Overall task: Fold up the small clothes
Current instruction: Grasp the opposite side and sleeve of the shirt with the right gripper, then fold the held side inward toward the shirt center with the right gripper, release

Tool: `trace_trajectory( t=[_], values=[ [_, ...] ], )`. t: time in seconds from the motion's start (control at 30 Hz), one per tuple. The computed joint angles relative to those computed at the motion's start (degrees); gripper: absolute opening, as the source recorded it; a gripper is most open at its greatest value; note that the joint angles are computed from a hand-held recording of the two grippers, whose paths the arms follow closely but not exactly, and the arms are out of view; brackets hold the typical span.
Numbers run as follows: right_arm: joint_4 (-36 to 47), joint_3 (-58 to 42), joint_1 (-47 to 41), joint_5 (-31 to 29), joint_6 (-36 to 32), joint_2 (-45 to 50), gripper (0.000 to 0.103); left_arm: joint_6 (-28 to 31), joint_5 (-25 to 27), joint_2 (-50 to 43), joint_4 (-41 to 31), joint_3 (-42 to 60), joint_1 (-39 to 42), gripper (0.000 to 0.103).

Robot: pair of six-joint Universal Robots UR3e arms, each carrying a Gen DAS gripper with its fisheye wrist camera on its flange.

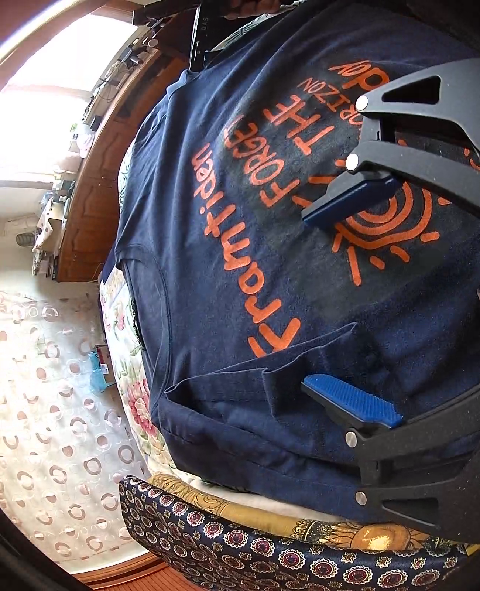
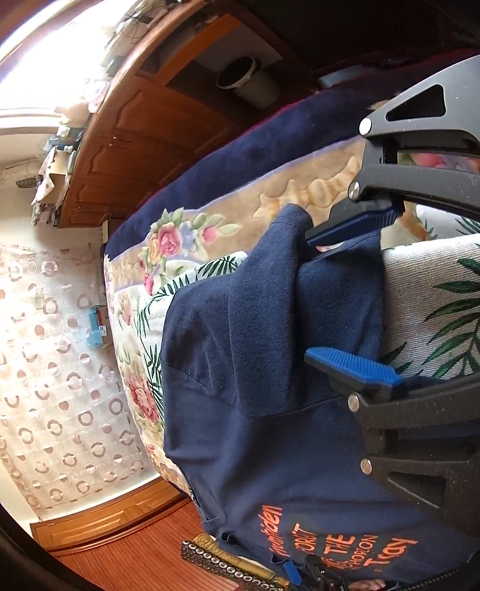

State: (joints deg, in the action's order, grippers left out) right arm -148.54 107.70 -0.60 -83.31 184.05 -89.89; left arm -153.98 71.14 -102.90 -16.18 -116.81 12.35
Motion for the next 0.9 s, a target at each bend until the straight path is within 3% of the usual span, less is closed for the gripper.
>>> trace_trajectory(
  t=[0.1,0.17,0.27,0.33,0.43,0.7,0.9],
  values=[
    [0.83,2.57,-3.45,6.11,-0.02,-2.61,0.043,-0.31,-0.05,-0.72,-0.43,0.96,-0.01,0.084],
    [0.72,3.43,-4.08,6.26,-0.56,-3.47,0.04,-0.32,-0.1,-0.88,-0.57,1.2,0.08,0.084],
    [0.53,4.2,-3.76,4.75,-1.09,-4.46,0.029,-0.27,-0.14,-0.84,-0.64,1.19,0.14,0.085],
    [0.0,4.31,-2.84,2.32,-1.28,-4.61,0.014,-0.31,-0.18,-0.84,-0.62,1.18,0.14,0.085],
    [-1.83,4.76,-1.66,0.37,-1.5,-4.84,0.004,-0.26,-0.19,-0.84,-0.64,1.18,0.2,0.086],
    [-8.7,4.77,2.6,-1.04,-1.29,-6.23,0.002,-0.41,-0.15,-0.82,-0.88,1.27,0.38,0.087],
    [-9.48,-0.48,9.22,0.11,-1.83,-2.87,0.002,-0.43,-0.14,-0.83,-0.91,1.32,0.35,0.087]
  ],
)
